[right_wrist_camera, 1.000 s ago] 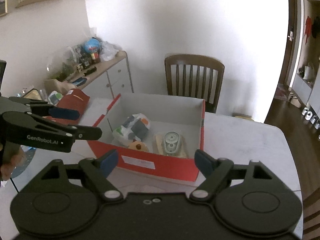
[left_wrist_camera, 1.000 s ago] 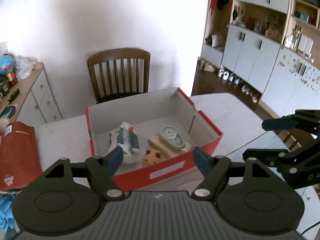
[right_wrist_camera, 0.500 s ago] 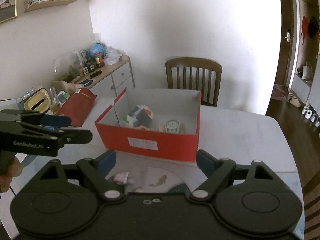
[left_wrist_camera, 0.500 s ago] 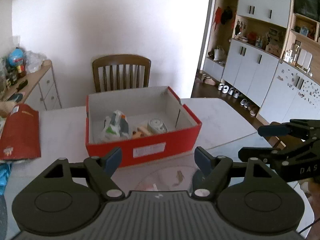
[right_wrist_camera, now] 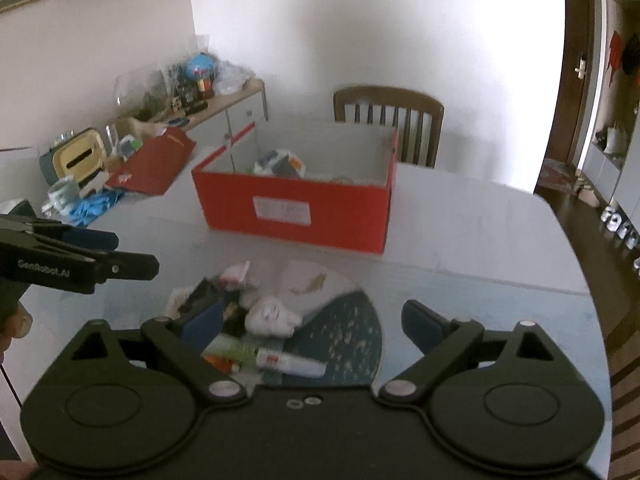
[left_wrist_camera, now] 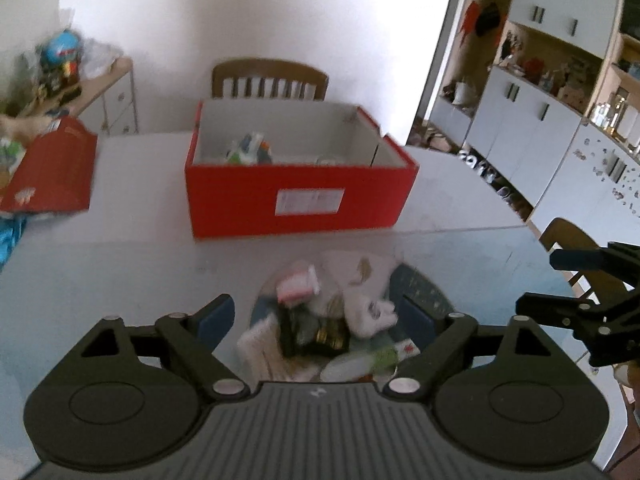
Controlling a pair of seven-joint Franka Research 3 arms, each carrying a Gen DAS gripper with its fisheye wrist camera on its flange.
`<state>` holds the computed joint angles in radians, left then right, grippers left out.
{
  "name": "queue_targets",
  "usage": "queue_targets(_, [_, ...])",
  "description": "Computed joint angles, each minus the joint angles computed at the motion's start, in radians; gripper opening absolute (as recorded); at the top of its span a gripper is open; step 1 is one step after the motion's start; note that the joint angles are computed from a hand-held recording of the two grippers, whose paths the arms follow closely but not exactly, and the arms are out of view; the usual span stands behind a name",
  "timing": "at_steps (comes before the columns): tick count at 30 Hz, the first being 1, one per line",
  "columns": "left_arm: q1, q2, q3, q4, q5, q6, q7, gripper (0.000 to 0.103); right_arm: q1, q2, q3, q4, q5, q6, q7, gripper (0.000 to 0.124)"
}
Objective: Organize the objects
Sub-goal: 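Open both grippers and withdraw them from the red box back to the table, then grasp the cotton swabs with the left gripper while the right gripper grasps the red horse keychain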
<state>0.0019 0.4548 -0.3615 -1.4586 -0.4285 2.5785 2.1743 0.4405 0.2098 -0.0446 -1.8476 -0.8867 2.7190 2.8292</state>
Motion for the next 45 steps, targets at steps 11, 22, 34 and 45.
queue_targets(11, [-0.022, -0.009, 0.034, -0.109, 0.068, 0.067, -0.065, 0.102, 0.017, 0.022, 0.018, -0.031, 0.094, 0.025, -0.096, 0.096])
queue_targets(22, [-0.032, 0.058, 0.066, -0.089, 0.229, 0.036, -0.159, 0.102, 0.041, 0.08, 0.014, -0.002, 0.247, 0.02, -0.249, 0.096])
queue_targets(34, [-0.044, 0.148, 0.049, 0.021, 0.276, 0.0, -0.192, 0.102, 0.083, 0.186, -0.012, 0.101, 0.423, -0.002, -0.425, 0.096])
queue_targets(45, [-0.07, 0.25, 0.057, 0.184, 0.315, -0.048, -0.251, 0.102, 0.111, 0.311, -0.039, 0.26, 0.533, -0.049, -0.511, 0.095])
